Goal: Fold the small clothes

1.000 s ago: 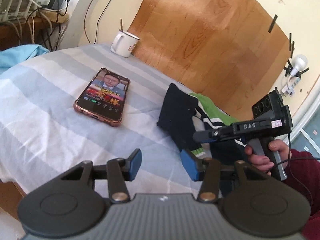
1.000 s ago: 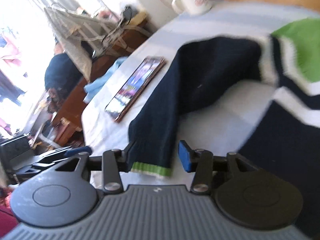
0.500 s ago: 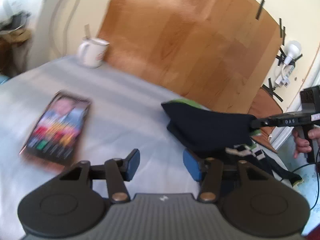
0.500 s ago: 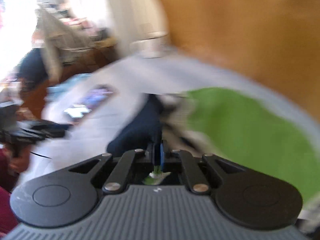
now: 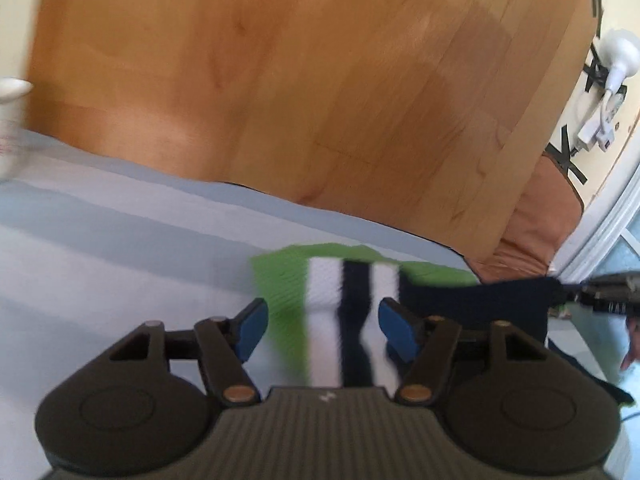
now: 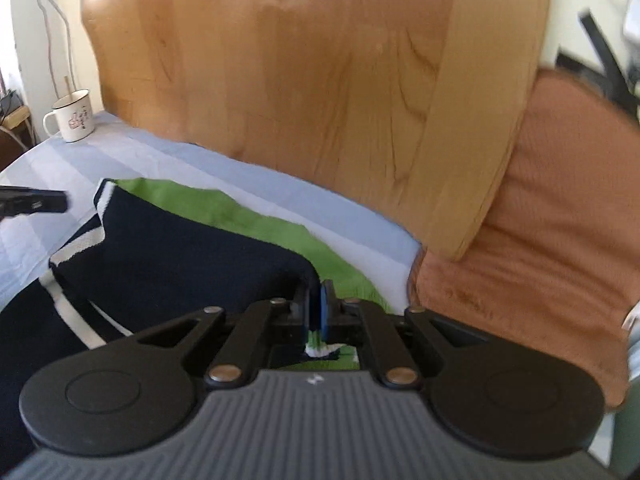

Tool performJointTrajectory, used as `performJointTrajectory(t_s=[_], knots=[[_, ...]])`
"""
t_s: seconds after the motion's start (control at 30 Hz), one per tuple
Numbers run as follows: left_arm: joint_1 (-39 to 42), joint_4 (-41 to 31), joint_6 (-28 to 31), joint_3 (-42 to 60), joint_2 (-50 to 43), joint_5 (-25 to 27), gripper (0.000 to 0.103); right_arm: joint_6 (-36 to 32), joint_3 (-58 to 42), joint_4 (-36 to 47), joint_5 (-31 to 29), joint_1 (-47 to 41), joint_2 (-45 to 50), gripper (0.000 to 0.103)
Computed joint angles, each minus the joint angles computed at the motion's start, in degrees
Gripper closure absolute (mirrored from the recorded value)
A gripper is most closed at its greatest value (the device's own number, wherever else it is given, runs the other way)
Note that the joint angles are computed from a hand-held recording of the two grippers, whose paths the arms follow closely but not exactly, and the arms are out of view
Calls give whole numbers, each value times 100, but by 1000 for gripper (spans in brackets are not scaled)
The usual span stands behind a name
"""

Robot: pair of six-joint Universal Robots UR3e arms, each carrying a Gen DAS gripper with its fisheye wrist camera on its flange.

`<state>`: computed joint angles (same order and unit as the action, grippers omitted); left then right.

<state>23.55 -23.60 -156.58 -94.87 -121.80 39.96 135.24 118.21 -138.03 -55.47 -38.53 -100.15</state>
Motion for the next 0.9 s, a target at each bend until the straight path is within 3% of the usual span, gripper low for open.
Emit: performJointTrajectory(t_s=[0.03,0.07,0.1,0.13,0.27,0.37,0.43,0.5,0.53,0.57,0.63,0.67,0.7,0.77,0.9], knots=[[-179,-20,-70,330,-254,62,46,30,29,-71,-26,42,60,95],[-371,-31,-115,651,-490,175,79,159,32,-209,-83,171,160,95],[-563,-63,-215,967,-673,426,100,259,10,-314,-113,262,263,95],[-672,58,-426,1192,-810,607,101,268,-1,-227,-98,260,191,95],[-363,2060,-1498,895,-907,294,101,548,45,-588,-56,382,422,95],[-358,1688,-1551,949,-771,776,100,738,-81,-959,-393,558,994,95],[-412,964,-1233,903,-596,1117,91,783,-91,-1060,-452,514,1232,95],[-373,441,-917,828,-497,1144,29,847,-147,-822,-190,329,1238,95],[-302,229,-749,744,-459,949,21,855,-121,-803,-134,297,1205,95],[-254,-59,-568,703,-437,694,19,836,-86,-796,-137,299,1148,95],[-234,-535,-327,670,-434,311,35,793,2,-807,-175,317,1039,95],[-315,-606,-311,674,-458,324,63,802,29,-794,-197,333,979,95],[-445,-388,-449,653,-493,535,80,830,13,-848,-205,352,1039,95],[-591,280,-680,440,-472,848,89,888,66,-861,-213,364,970,95],[-477,2230,-1154,-294,-140,1088,91,794,302,-813,129,241,757,95]])
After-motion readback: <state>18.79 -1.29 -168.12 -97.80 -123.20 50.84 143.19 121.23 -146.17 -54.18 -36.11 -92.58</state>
